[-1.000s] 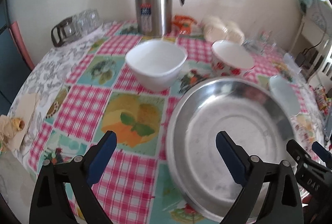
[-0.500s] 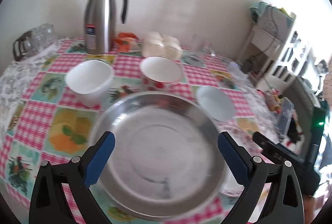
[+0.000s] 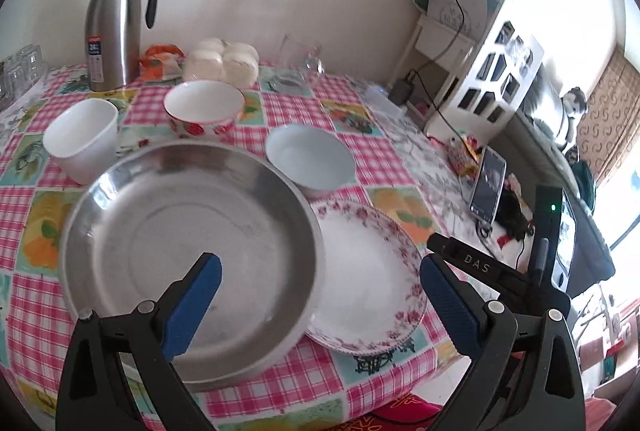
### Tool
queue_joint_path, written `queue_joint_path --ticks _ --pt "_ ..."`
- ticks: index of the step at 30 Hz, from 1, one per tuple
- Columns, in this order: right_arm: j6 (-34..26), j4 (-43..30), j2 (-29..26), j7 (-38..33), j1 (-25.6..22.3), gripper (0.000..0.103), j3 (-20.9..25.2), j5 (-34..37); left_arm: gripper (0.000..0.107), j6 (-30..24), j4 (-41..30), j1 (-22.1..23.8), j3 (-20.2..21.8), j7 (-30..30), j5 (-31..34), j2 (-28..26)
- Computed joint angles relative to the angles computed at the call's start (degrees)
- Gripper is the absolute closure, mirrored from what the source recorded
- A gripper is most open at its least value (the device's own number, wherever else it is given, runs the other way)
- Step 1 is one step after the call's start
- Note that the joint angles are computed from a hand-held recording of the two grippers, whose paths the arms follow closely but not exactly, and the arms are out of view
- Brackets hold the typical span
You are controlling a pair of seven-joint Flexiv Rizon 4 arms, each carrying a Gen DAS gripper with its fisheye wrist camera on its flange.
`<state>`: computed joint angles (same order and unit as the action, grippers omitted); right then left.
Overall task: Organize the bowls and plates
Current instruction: 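Move the right gripper to the pink-floral plate and close on its rim, then close the left gripper on the floral plate rim while the right gripper holds it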
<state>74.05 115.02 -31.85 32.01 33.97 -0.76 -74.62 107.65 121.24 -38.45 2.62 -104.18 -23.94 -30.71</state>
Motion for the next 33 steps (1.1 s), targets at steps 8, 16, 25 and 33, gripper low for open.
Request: queue_joint_path --ticks 8,16,25,33 --pt "3.8 0.2 -2.3 -8.0 0.2 0.0 0.9 9.9 0.007 -1.5 -1.7 0.9 -2.2 0.3 1.7 -1.1" --pt "5.0 -0.3 -3.6 -16.7 3.1 0.004 0.2 20.0 0.007 -10.5 -5.0 -3.7 3.4 -1.4 4.4 -1.4" --pt "8.3 -1.0 -5.4 -24.6 4.7 0.045 0.4 28.8 0.007 -14.3 -7.5 -5.2 6.1 -7.5 9.9 -2.3" --pt "7.8 -1.1 -5.6 -29.6 7.3 0.071 -0.9 35.0 0.007 -17.8 -9.2 -3.9 5.6 -12.9 14.2 -2.8"
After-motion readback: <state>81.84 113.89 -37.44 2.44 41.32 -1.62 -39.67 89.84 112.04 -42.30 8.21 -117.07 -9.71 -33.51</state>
